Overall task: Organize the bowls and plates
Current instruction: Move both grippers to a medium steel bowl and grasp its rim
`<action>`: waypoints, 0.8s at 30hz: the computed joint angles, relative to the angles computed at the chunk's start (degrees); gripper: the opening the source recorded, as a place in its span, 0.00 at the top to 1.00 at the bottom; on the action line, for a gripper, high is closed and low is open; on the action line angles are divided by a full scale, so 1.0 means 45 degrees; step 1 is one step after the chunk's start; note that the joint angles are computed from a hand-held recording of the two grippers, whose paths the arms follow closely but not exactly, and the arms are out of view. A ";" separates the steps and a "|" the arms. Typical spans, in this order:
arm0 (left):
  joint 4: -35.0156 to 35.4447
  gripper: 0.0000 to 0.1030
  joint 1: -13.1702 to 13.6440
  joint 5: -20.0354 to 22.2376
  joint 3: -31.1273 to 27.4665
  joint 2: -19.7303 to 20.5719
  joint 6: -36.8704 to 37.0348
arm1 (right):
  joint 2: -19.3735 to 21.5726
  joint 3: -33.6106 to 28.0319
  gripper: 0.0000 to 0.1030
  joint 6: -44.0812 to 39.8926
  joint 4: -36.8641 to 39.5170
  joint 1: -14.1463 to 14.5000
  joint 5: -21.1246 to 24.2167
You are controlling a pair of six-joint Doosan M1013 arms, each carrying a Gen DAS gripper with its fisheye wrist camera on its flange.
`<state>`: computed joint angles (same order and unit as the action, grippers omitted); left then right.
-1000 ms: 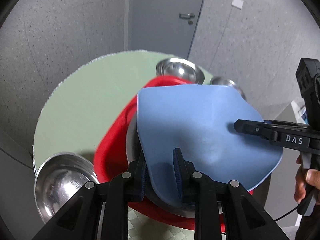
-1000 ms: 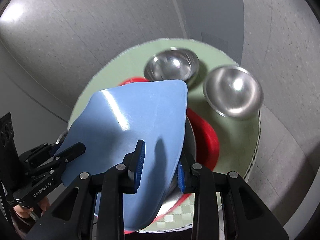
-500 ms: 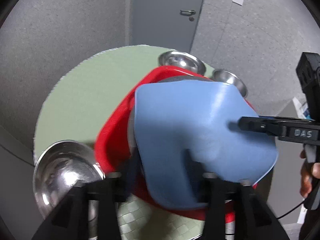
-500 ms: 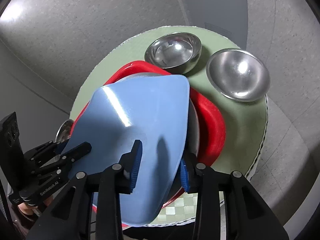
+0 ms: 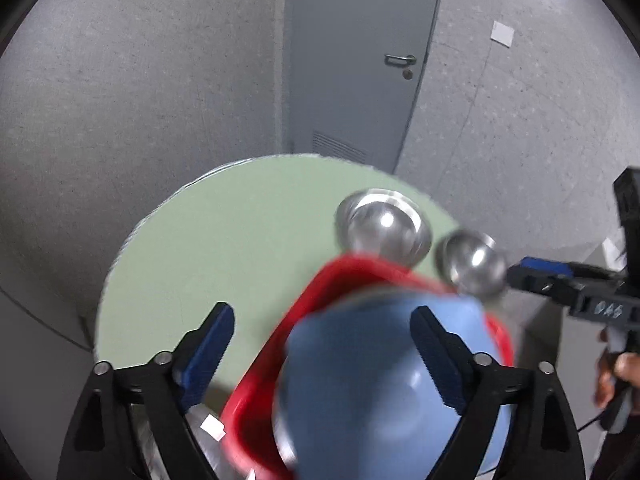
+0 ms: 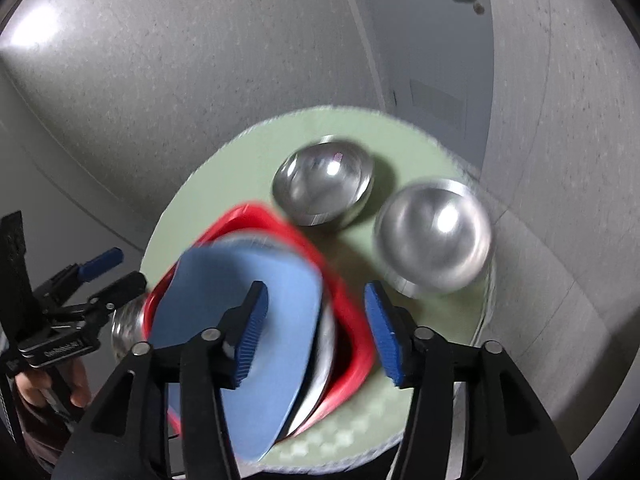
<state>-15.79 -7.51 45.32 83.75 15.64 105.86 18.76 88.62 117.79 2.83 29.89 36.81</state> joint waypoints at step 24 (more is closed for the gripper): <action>0.2210 0.81 -0.1231 0.6444 -0.7815 0.6418 -0.3121 | 0.4383 -0.4511 0.68 -0.5890 0.4516 -0.1978 0.4522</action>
<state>-5.85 -13.05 74.32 48.58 44.52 91.82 38.48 68.32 91.28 23.15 20.99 57.16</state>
